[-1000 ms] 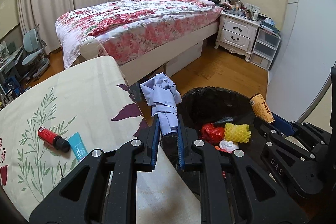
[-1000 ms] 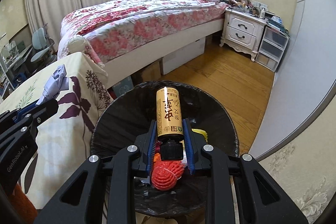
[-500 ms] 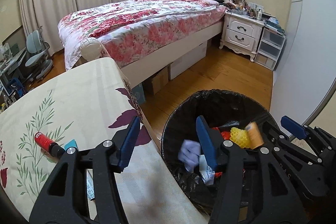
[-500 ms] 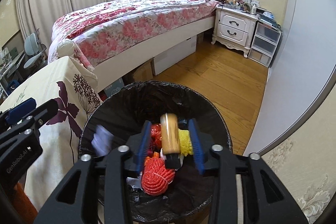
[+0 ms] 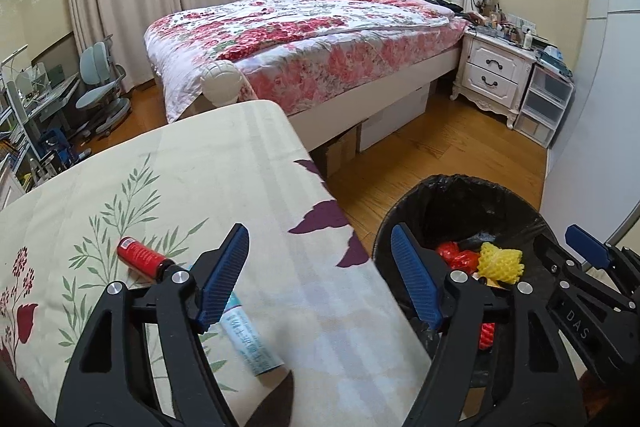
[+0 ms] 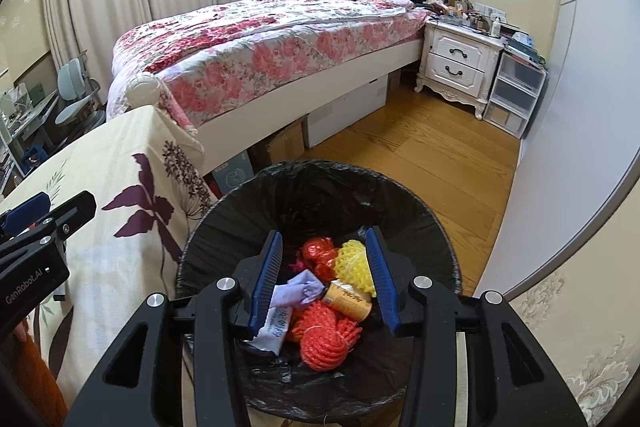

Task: Collect trash
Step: 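Grasp the red can with the left tool while the right tool grasps the teal tube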

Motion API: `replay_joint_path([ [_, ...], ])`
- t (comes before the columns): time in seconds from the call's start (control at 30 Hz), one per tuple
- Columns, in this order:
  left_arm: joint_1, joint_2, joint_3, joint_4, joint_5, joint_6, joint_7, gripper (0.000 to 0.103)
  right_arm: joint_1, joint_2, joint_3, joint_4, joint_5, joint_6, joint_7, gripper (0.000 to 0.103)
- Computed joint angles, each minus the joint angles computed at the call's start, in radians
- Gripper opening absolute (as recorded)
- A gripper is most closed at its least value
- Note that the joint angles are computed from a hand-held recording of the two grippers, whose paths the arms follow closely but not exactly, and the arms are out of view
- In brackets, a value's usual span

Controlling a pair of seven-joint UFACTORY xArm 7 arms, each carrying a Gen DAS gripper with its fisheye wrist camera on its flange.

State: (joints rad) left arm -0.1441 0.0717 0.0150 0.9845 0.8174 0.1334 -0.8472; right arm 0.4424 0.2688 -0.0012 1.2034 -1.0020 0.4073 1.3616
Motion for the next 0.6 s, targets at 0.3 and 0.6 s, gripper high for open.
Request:
replay_joint_path([
  [0.3,0.072,-0.024,0.024,0.000,0.068,0.127,-0.104,0.072,0.052,0.081,0.013,0.093,0.091,-0.032,-0.122,0.044],
  [0.6,0.125,0.033,0.026,0.024,-0.158,0.164,0.102,0.071,0.127,0.132,-0.003,0.150,0.193,-0.052,-0.249,0.044],
])
